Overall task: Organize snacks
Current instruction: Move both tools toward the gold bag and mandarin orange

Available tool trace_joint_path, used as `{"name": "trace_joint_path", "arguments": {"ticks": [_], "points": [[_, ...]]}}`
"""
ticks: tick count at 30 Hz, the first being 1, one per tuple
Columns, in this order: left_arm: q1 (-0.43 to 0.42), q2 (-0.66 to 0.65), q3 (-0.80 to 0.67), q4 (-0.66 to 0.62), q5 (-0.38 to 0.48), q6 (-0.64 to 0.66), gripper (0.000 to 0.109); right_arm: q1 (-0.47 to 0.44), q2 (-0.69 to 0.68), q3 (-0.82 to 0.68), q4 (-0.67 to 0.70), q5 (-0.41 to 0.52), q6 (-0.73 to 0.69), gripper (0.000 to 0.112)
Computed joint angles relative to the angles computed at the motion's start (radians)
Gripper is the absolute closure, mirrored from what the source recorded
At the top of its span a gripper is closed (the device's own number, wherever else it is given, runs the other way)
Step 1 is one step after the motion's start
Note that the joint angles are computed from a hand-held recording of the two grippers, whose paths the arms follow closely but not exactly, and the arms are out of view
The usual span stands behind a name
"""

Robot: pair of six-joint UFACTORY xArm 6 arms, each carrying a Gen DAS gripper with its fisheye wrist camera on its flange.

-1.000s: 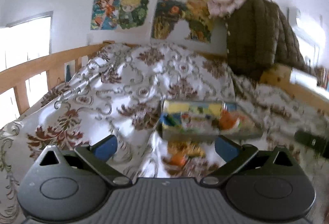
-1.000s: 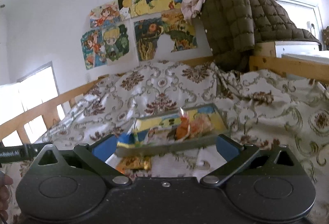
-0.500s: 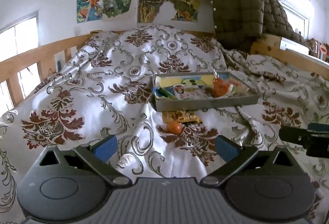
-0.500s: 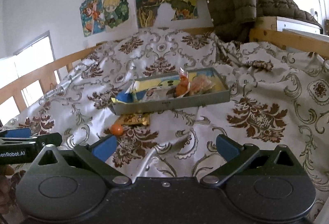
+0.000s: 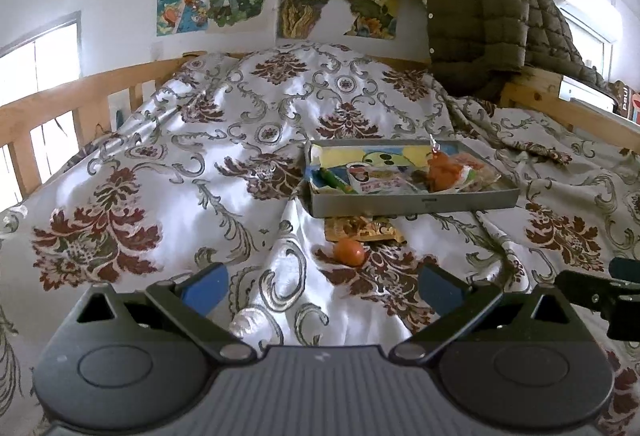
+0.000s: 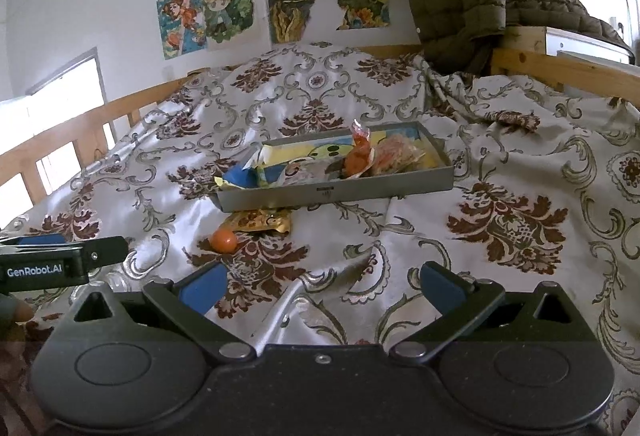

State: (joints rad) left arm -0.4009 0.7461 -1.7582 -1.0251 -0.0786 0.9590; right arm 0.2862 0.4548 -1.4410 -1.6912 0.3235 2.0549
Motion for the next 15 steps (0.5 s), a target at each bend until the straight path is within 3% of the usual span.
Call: {"name": "trace_joint_path", "arguments": {"ticks": [7, 15], "points": [[0.016, 0.073, -0.105, 0.032, 0.038, -0.058, 0.006, -0.009, 0.037, -0.047, -0.006, 0.008, 0.008, 0.01], [0.053, 0.198, -0.243, 0.394, 0.053, -0.393, 0.006, -0.03, 0.104, -0.129, 0.036, -0.002, -0.113, 0.01]]}}
